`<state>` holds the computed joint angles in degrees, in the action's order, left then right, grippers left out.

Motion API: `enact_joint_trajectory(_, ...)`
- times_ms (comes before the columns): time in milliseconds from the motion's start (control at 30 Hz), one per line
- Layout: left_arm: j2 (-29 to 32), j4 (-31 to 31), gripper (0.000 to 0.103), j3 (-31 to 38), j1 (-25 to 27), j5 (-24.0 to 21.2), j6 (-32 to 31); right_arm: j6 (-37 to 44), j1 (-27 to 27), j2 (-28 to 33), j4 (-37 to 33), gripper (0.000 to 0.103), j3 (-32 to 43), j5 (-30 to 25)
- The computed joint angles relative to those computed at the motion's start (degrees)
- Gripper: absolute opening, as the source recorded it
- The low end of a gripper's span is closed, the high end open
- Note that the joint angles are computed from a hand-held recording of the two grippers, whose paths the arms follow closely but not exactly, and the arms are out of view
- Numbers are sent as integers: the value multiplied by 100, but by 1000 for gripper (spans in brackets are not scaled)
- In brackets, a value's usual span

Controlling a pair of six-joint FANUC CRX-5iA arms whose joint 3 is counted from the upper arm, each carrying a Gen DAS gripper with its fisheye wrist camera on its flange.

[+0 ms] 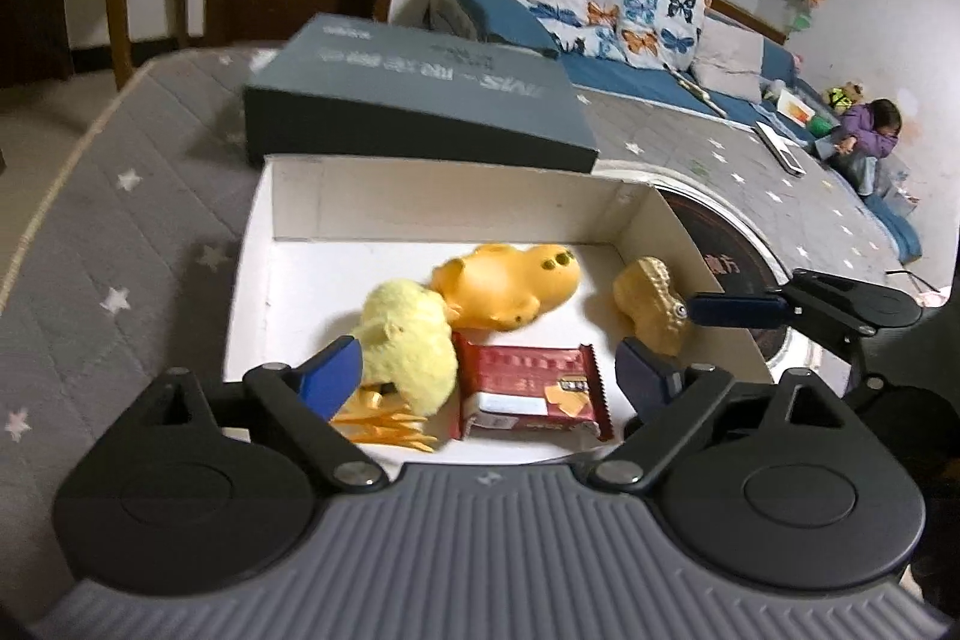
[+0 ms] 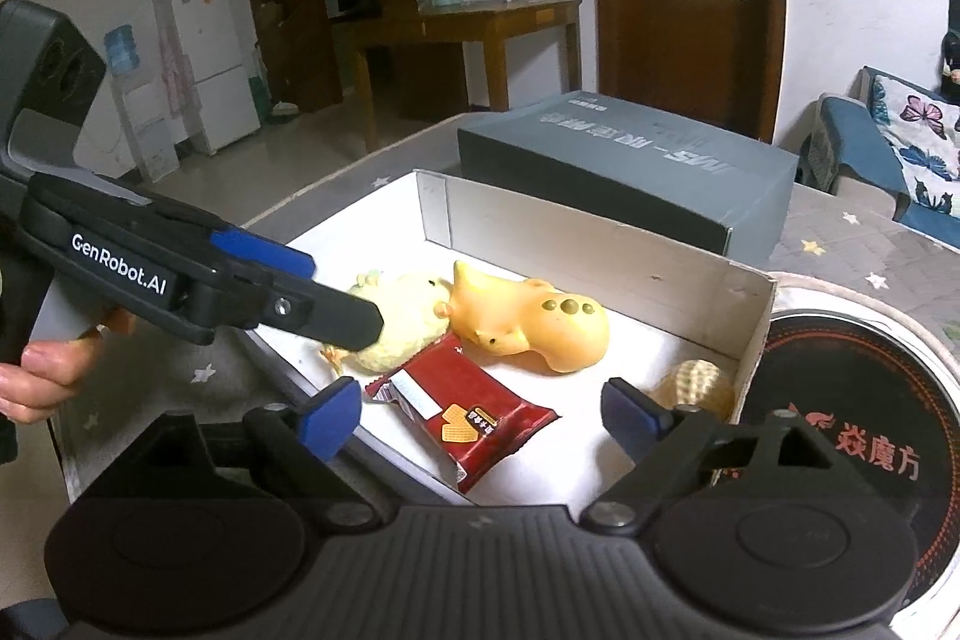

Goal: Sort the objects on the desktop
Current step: 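Lower the packet into the white box and open the left gripper, then raise the open left gripper out of the white box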

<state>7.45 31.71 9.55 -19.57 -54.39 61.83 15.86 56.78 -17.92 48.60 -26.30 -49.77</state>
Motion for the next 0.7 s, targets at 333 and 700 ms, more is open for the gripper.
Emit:
enact_joint_trajectory(333, -412, -744, 103, -222, -199, 584, 401, -564, 158, -122, 324, 103, -185, -109)
enact_joint_trajectory(700, -690, -1411, 103, -293, -441, 842, 735, -1126, 357, -217, 570, 103, -307, -428)
